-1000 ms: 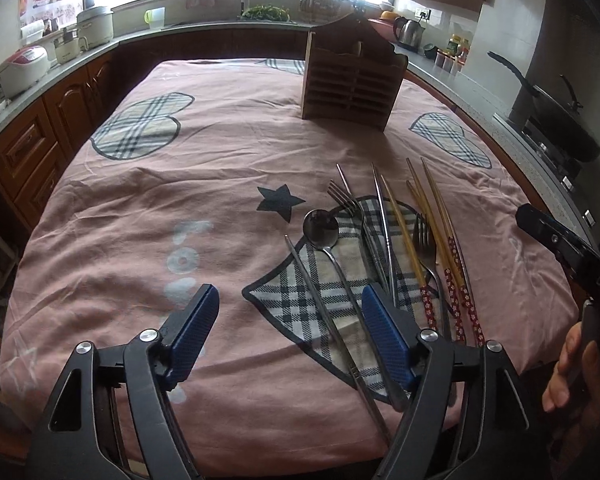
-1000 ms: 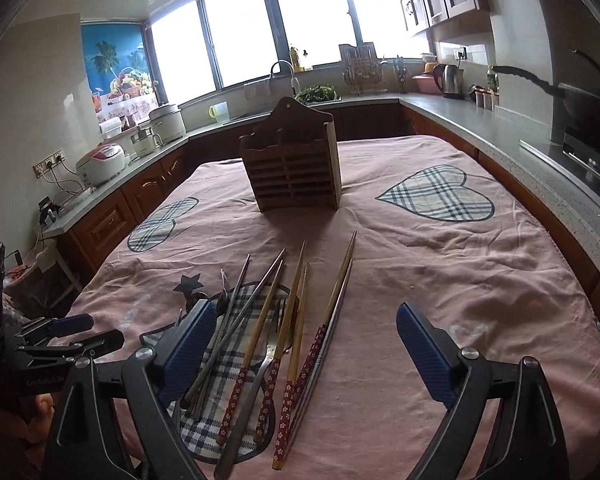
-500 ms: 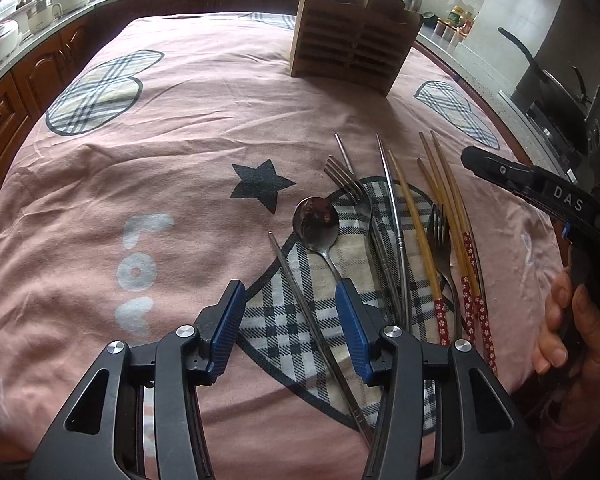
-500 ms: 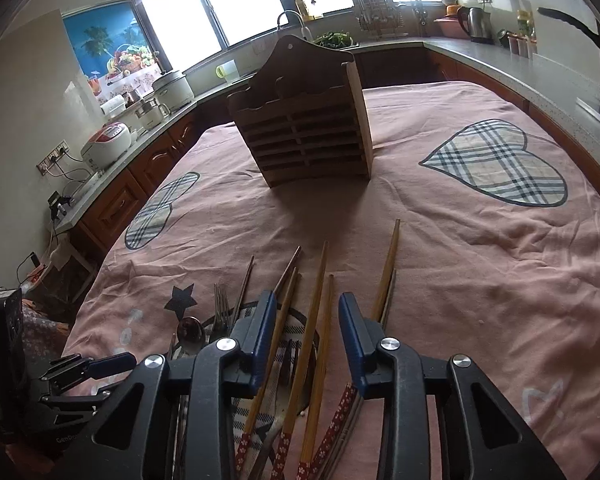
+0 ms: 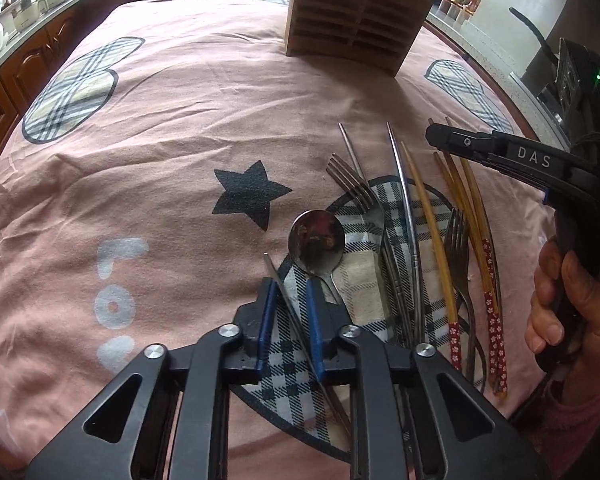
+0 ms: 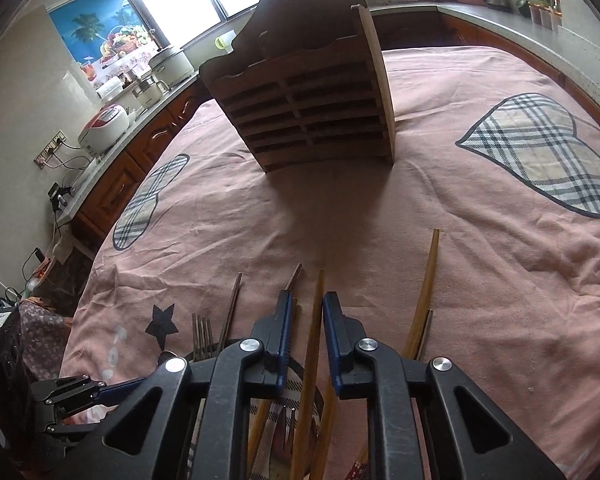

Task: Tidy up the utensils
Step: 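Close left gripper on a thin chopstick while right gripper grasps a wooden chopstick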

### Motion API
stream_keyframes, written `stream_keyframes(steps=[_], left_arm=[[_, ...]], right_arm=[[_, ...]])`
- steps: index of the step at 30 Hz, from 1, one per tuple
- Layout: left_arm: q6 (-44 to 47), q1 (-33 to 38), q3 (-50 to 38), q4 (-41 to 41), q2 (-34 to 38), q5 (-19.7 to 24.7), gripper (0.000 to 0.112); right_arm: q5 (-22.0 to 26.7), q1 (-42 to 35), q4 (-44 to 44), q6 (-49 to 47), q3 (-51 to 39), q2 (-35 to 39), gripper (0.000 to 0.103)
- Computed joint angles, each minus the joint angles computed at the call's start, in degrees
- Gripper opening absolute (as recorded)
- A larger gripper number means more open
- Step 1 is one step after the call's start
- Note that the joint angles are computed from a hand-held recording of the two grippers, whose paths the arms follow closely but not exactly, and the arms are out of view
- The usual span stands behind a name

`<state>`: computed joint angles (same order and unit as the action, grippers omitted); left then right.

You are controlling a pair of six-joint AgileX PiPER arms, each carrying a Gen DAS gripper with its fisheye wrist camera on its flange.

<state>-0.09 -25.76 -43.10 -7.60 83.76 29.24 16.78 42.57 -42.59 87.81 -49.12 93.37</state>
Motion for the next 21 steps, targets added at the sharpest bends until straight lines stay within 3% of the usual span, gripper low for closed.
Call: stream_keyframes(steps=[3,8,21], left_arm=[[3.72,0.97,-0.04,-2.72,0.42,-0.78,0.007],[8.77,2.77,0.18,-7.79,0.14,-0.55,0.006],[19.30,8.99,1.27,-16.10,-9.25,3.43,0.004]], right_arm=[[-1.32,-1.13,2.19,-2.60,-0.06,0.72,0.006],[-2.08,-1.60,1.67,-2.47,0.48,-0.16,0.006],[4.04,3.17,-6.11,6.03,0.51,-7.02,0.005]])
